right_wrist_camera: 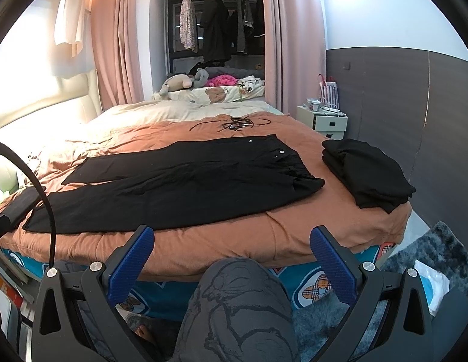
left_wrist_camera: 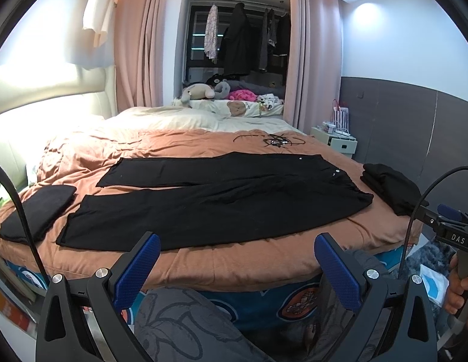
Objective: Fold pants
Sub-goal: 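Move both tools toward the black pants lying flat on the bed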
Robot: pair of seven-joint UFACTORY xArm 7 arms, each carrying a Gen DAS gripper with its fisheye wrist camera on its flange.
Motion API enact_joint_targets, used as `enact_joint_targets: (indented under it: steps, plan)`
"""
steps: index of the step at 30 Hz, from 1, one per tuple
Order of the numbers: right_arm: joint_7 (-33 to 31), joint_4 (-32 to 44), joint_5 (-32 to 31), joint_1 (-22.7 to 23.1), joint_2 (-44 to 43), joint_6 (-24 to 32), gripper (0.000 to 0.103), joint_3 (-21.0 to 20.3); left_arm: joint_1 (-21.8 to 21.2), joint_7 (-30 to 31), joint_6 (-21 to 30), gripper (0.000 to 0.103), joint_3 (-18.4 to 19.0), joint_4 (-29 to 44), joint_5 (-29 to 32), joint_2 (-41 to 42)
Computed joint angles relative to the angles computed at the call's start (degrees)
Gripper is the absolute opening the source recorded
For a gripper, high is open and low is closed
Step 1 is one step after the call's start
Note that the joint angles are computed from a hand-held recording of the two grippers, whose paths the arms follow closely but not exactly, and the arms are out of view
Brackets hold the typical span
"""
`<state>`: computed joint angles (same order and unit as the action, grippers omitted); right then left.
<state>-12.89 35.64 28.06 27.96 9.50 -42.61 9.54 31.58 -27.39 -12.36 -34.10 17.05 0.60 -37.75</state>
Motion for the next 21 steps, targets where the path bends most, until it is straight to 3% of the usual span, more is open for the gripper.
enact_joint_targets:
  steps: [6, 11, 13, 14, 16, 20, 21]
  plan:
    - [-1.3, 1.5, 0.3, -0.2, -0.5, 2.8, 0.103, -0.4, 1.0, -0.1, -3.0, 0.103, 0.8, 0.6, -1.6, 2.6]
    - [-2.6, 4.7, 0.6, -0.3, 1.2, 5.1, 0.103, -1.1, 4.2, 1.2, -5.6, 0.103, -1.0, 2.3, -5.8, 7.5]
    - [-2.3, 6.4, -0.4, -0.7, 2.5, 6.5, 0.103, -1.5, 7.4, 1.9, -6.5, 0.103, -4.0, 2.9, -8.6, 8.6]
    - [-2.7, 7.4, -0.2, -0.6, 3.0, 7.3, 0.103, -1.9, 11.3, 2.2, -6.4, 0.103, -7.7, 3.4, -10.8, 8.6]
    - [-3.2, 9.8, 0.0, -0.4, 4.7, 9.1, 0.103, -2.7, 15.8, 2.6, -5.4, 0.103, -11.8, 4.7, -13.1, 8.9]
    - [-4.0, 14.5, 1.9, 1.0, 7.0, 13.2, 0.103, -4.8, 16.4, 4.0, -1.3, 0.103, -8.7, 7.3, -11.6, 13.1]
    - [-4.3, 16.0, 2.5, 1.5, 7.8, 14.4, 0.103, -5.5, 19.3, 4.2, 0.9, 0.103, -10.5, 8.3, -10.9, 13.2]
